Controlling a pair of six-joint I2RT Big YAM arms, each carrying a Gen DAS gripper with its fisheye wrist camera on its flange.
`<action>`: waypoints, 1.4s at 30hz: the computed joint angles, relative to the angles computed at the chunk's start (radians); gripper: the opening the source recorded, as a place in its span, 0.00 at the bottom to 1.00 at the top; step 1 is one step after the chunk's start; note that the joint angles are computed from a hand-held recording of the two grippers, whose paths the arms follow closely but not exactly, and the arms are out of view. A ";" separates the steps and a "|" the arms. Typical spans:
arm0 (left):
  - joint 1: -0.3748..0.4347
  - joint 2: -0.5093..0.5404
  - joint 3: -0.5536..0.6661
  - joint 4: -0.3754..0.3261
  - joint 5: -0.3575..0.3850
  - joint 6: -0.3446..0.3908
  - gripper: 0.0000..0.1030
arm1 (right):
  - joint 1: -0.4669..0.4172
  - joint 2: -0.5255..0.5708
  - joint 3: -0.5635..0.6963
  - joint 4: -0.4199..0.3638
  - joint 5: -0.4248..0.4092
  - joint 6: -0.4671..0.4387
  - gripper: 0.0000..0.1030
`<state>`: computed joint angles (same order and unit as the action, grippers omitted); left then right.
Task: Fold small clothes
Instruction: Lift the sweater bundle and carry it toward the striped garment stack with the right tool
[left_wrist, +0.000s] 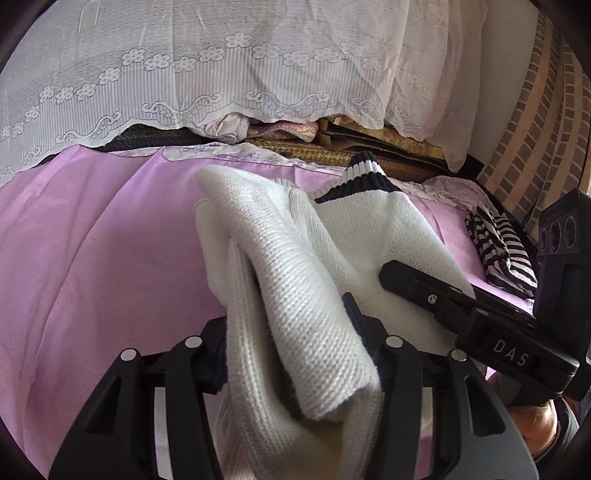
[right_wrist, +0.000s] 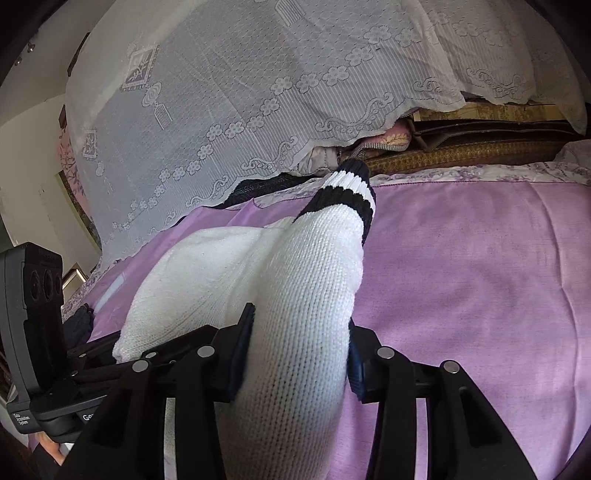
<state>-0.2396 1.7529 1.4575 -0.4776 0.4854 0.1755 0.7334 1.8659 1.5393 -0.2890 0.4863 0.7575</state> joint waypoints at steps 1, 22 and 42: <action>-0.016 -0.006 0.000 -0.001 -0.005 0.000 0.48 | -0.004 -0.023 -0.027 0.006 0.009 -0.003 0.43; -0.483 0.032 0.194 -0.001 -0.120 -0.037 0.48 | -0.184 -0.697 -0.644 -0.013 0.251 0.031 0.42; -0.672 0.265 0.426 -0.021 -0.318 -0.021 0.48 | -0.447 -0.790 -0.887 0.126 0.122 0.112 0.42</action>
<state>-0.9119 2.0181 1.8831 -0.4987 0.1670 0.1550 0.2860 1.0757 0.6521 -0.1635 0.6082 0.8690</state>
